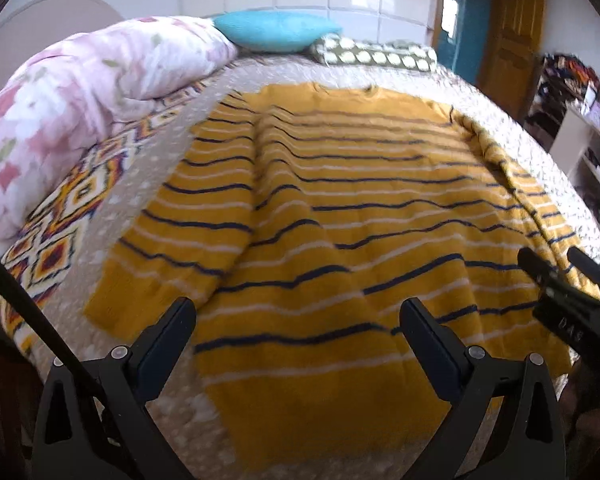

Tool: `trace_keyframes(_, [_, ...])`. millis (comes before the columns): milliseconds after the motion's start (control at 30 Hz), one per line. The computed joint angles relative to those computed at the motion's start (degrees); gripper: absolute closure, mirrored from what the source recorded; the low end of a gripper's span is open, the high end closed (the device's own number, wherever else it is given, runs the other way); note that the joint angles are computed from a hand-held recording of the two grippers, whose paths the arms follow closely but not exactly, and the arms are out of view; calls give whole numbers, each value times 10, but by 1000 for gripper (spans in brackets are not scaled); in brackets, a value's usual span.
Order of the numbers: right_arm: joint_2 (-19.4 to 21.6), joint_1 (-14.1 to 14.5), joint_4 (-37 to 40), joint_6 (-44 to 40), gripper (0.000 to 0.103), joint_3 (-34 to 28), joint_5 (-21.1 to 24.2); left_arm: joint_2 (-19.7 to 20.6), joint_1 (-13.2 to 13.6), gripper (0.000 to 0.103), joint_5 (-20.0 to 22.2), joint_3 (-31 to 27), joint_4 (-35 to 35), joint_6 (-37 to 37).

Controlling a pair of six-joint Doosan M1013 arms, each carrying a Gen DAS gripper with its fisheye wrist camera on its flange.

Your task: Fold small clothes

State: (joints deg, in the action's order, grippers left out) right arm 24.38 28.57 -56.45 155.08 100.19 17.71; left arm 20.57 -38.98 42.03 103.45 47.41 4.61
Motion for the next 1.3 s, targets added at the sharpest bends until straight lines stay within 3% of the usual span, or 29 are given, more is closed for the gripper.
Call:
trace_keyframes(200, [17, -17, 105, -94, 9, -18, -3, 33, 21, 22, -18, -37, -81, 88])
trace_keyframes(467, [30, -26, 200, -192, 4, -30, -8, 63, 30, 22, -4, -71, -100, 126])
trace_keyframes(667, [35, -31, 267, -259, 0, -33, -17, 74, 29, 21, 1, -79, -75, 105])
trace_keyframes(867, [36, -30, 240, -236, 0, -31, -23, 71, 27, 22, -1, -74, -61, 94])
trace_keyframes(1067, [35, -27, 203, -202, 0, -25, -29, 59, 22, 34, 0, -65, -64, 103])
trace_keyframes(1300, [34, -20, 127, -132, 0, -20, -20, 30, 18, 35, -8, -38, -46, 71])
